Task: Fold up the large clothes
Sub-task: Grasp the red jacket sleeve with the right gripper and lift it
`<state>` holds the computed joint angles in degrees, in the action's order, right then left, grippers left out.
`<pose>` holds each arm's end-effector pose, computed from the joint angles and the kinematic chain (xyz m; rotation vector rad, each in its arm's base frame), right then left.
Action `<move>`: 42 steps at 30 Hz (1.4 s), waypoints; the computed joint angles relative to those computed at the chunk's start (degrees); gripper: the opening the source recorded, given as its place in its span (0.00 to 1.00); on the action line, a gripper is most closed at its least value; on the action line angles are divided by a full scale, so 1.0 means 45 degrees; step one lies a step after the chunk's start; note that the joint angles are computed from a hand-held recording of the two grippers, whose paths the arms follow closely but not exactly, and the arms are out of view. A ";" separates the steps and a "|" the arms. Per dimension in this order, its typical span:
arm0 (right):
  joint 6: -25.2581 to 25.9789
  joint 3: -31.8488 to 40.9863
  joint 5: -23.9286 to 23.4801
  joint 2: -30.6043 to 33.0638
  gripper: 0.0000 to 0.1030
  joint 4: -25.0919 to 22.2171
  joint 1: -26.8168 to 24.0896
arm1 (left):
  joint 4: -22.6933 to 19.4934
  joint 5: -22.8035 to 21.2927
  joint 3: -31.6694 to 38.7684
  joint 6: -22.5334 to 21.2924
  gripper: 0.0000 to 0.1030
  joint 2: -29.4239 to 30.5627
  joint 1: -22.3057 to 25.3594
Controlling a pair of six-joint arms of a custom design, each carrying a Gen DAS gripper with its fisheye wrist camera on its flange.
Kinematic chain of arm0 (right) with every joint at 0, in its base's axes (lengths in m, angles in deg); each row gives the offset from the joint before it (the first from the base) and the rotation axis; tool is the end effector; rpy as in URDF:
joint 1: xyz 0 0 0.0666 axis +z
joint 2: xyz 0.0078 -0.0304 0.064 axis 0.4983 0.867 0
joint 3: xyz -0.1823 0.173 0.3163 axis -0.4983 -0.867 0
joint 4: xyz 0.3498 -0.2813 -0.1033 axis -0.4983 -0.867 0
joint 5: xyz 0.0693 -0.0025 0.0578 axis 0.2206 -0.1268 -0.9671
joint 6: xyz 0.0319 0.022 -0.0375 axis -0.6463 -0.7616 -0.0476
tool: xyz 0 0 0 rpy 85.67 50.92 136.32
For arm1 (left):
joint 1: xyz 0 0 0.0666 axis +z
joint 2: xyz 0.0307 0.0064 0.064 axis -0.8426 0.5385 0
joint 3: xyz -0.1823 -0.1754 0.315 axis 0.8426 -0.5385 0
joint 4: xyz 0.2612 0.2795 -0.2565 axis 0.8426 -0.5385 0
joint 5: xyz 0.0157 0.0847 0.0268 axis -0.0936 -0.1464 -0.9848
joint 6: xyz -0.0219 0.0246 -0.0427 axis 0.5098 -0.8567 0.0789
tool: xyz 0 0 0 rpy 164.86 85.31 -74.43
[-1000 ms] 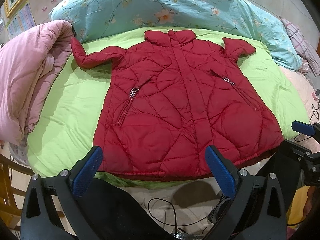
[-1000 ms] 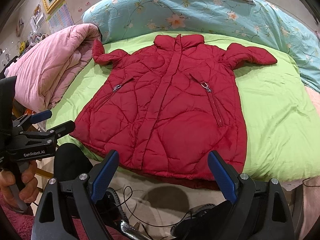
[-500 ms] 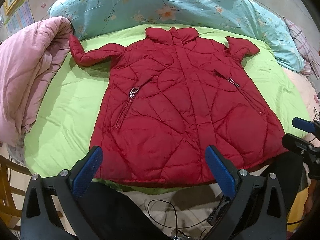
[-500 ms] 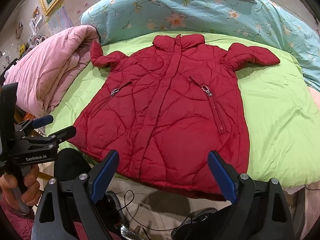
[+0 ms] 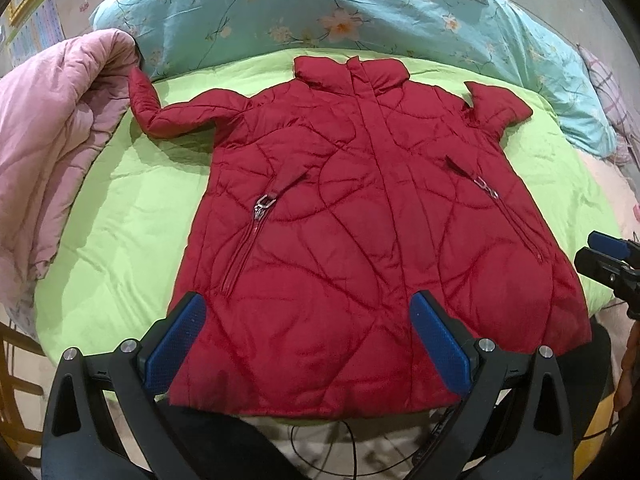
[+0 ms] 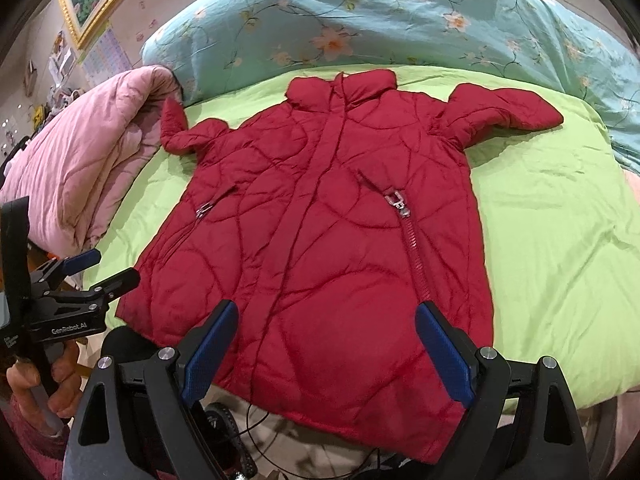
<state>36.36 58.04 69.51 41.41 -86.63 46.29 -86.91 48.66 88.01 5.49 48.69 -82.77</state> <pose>0.5399 0.1647 0.4676 -0.0520 2.5743 0.4417 0.5527 -0.2527 0.4715 0.1759 2.5237 0.0575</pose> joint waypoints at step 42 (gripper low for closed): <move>-0.3120 0.9949 -0.1346 0.9529 0.89 -0.0491 -0.5177 | -0.2585 0.0932 0.9249 0.0112 0.99 0.7304 0.0838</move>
